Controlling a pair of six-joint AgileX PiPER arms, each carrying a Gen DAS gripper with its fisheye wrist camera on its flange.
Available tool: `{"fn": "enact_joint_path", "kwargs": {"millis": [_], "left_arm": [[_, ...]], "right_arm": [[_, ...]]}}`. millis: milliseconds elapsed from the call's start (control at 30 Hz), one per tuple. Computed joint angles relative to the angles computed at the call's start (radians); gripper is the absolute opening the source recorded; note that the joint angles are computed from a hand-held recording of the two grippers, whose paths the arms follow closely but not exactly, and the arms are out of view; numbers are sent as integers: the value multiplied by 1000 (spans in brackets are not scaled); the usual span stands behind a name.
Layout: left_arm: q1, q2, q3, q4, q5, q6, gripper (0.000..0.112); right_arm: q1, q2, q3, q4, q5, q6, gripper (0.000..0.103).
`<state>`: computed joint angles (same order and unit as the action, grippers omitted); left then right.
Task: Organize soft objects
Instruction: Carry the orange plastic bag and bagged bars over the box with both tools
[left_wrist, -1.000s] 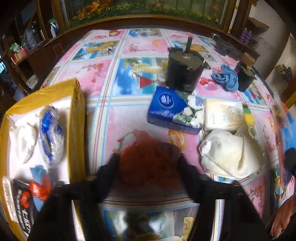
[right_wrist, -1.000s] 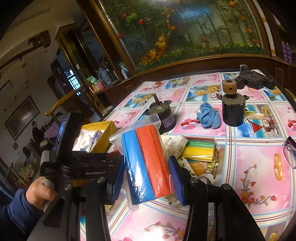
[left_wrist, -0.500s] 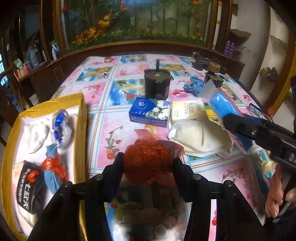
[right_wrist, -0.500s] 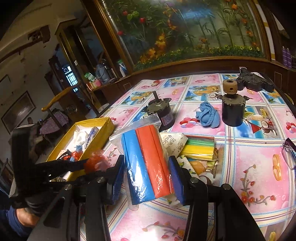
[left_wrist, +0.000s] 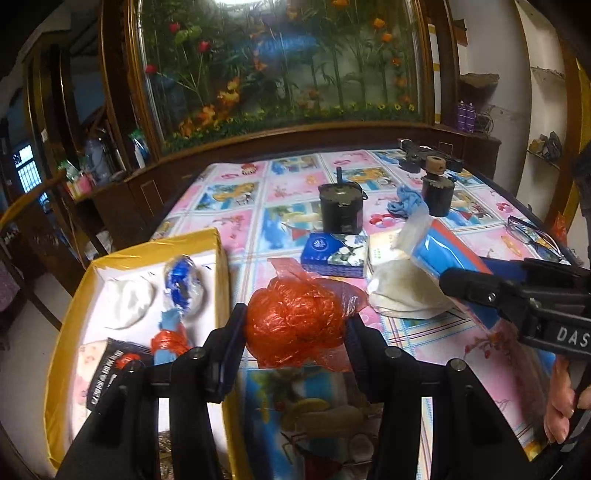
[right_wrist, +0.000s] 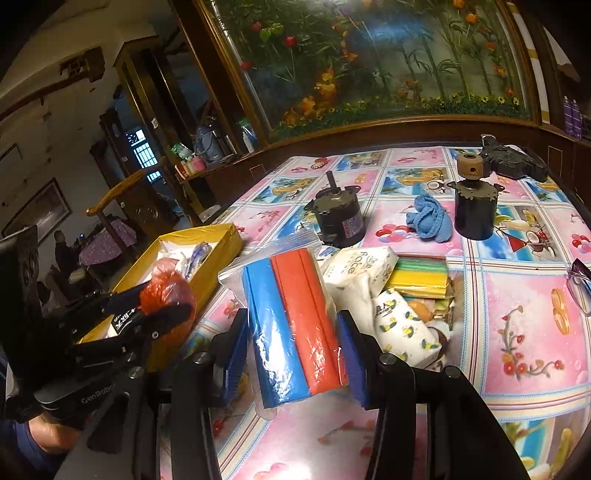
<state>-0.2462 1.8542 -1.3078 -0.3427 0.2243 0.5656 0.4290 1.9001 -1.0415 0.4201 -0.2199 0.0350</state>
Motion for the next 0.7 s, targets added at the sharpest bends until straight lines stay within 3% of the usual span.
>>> {"fn": "enact_joint_path", "kwargs": {"millis": [300,700], "left_arm": [[21,-45,75,-78,-90,103,50],[78,-80,120,-505,-105,528,50]], "right_arm": [[69,-4,-7,254,-11,-235,51],[130,3,-76,621,4,-619,51]]}}
